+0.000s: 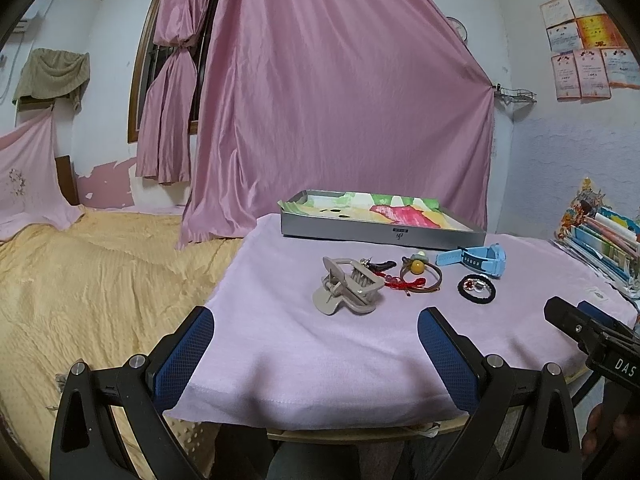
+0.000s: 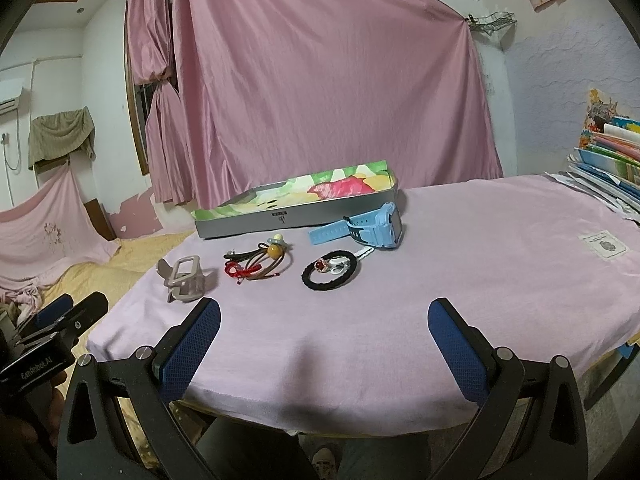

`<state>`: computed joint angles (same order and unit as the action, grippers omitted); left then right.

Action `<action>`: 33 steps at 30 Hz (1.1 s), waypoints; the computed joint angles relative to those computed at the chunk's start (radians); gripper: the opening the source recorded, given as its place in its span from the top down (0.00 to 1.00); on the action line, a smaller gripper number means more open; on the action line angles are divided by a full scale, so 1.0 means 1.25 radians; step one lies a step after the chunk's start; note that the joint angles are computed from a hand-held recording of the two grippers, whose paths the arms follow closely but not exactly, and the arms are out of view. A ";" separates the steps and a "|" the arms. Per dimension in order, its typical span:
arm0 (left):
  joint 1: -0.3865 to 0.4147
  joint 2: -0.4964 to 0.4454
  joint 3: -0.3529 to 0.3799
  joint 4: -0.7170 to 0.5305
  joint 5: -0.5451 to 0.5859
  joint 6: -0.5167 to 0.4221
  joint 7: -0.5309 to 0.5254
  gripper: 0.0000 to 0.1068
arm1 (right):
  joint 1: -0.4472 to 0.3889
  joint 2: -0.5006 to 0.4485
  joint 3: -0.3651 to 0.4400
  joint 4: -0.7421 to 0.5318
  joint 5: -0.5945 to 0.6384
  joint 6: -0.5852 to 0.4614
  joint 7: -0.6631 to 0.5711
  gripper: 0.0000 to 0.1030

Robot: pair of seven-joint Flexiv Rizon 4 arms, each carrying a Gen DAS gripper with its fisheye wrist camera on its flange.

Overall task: Organize jewelry
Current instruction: 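Grasp the grey claw clip with the left gripper while the right gripper grasps the gold bangle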

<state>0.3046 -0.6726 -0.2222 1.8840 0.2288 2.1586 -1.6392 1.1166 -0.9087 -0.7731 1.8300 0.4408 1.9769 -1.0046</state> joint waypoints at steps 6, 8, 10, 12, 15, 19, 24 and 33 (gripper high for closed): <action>0.025 -0.010 -0.036 -0.027 0.004 -0.056 0.001 0.04 | -0.007 -0.017 -0.017 -0.022 -0.015 -0.034 0.007 0.01; 0.056 -0.012 -0.074 -0.037 0.014 -0.096 0.001 0.04 | 0.001 -0.032 -0.045 -0.028 -0.027 -0.047 0.020 0.01; 0.073 -0.016 -0.102 -0.052 0.011 -0.131 0.013 0.04 | 0.001 -0.039 -0.062 -0.032 -0.044 -0.054 0.032 0.01; 0.087 -0.021 -0.127 -0.063 0.004 -0.156 0.032 0.04 | -0.018 -0.032 -0.054 -0.043 -0.071 -0.055 0.036 0.01; 0.117 -0.037 -0.181 -0.084 -0.012 -0.197 0.065 0.04 | -0.075 -0.001 -0.002 -0.065 -0.119 -0.049 0.026 0.01; 0.158 -0.066 -0.262 -0.115 -0.044 -0.257 0.117 0.04 | -0.168 0.033 0.098 -0.114 -0.175 -0.055 0.001 0.01; 0.171 -0.095 -0.308 -0.146 -0.099 -0.284 0.172 0.10 | -0.264 0.043 0.201 -0.187 -0.246 -0.105 0.000 0.03; 0.201 -0.144 -0.394 -0.175 -0.199 -0.363 0.276 0.59 | -0.519 0.022 0.535 -0.341 -0.466 -0.222 0.000 0.47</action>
<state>0.5560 -0.8531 -0.7144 1.6650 -0.0198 1.7050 -1.2948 0.4673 -0.8815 -0.1042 1.4033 -0.1412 1.6988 -1.0045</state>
